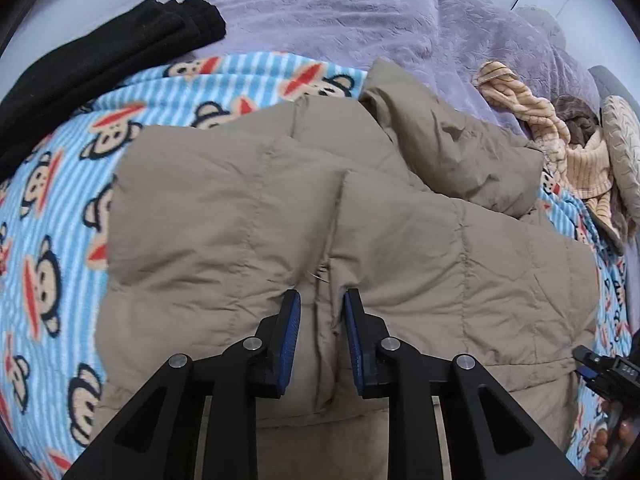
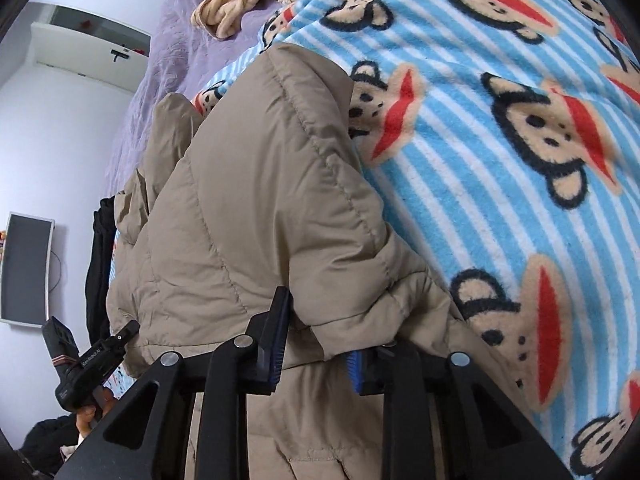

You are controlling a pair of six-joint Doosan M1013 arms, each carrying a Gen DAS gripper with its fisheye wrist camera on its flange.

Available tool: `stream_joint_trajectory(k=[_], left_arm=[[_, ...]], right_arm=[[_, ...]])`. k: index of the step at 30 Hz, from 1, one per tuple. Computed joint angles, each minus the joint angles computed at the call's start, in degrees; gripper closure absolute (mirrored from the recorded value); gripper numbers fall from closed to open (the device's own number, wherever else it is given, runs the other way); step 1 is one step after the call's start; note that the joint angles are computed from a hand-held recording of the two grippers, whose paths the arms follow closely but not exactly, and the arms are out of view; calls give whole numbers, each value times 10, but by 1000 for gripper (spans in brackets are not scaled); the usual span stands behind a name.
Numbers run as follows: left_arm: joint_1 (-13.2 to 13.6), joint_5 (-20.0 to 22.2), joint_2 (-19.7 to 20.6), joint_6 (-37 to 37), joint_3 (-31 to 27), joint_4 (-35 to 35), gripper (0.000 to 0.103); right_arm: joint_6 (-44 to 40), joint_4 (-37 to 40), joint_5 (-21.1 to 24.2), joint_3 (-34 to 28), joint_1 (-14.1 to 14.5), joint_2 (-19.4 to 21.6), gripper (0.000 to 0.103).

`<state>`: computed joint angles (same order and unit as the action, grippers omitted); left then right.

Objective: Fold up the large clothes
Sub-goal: 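Hold the fold closed with the left tool, then open it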

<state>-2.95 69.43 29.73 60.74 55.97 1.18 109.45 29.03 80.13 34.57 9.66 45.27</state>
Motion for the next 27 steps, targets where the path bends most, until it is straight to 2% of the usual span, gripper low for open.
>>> stream_joint_trajectory(k=[3,5,7,8,9,10,14,16,19,21,24,27], left_arm=[[7,-10,-12,-8,7,-10,79],[10,-27,-19,-5,11,-11,79],[11,-46,-23,13,11,-23,79],[11,-51,-22,28,8,-35,79],[10,-52,-18,40,1,-42,79],[8,-52,-13,51,-5,-46,79],[-6,-22,16,57,-31,-32,79],[-8,-5,28,45,-33,-24,79],[-5,-30,26,47,-14,-42,79],[-6,-31,28,54,-14,-43,79],[-9,-21,29,53,-18,-33,79],[-12,-4,28,40,-26,-14,79]], right_arm=[[-2,-17,24,-7,-1,-6,55],[-6,-48,15,6,-1,-23,53],[-1,-106,-23,28,3,-46,53],[4,-133,-47,38,5,-56,54],[8,-149,-66,43,5,-62,61],[5,-147,-80,42,3,-63,74],[-49,-90,-64,-31,-2,-20,77],[-81,-100,-26,-92,5,18,77],[-84,-133,38,-170,16,70,77],[-76,-138,52,-173,16,82,79],[-75,-134,34,-141,13,75,80],[-69,-136,37,-145,14,77,77]])
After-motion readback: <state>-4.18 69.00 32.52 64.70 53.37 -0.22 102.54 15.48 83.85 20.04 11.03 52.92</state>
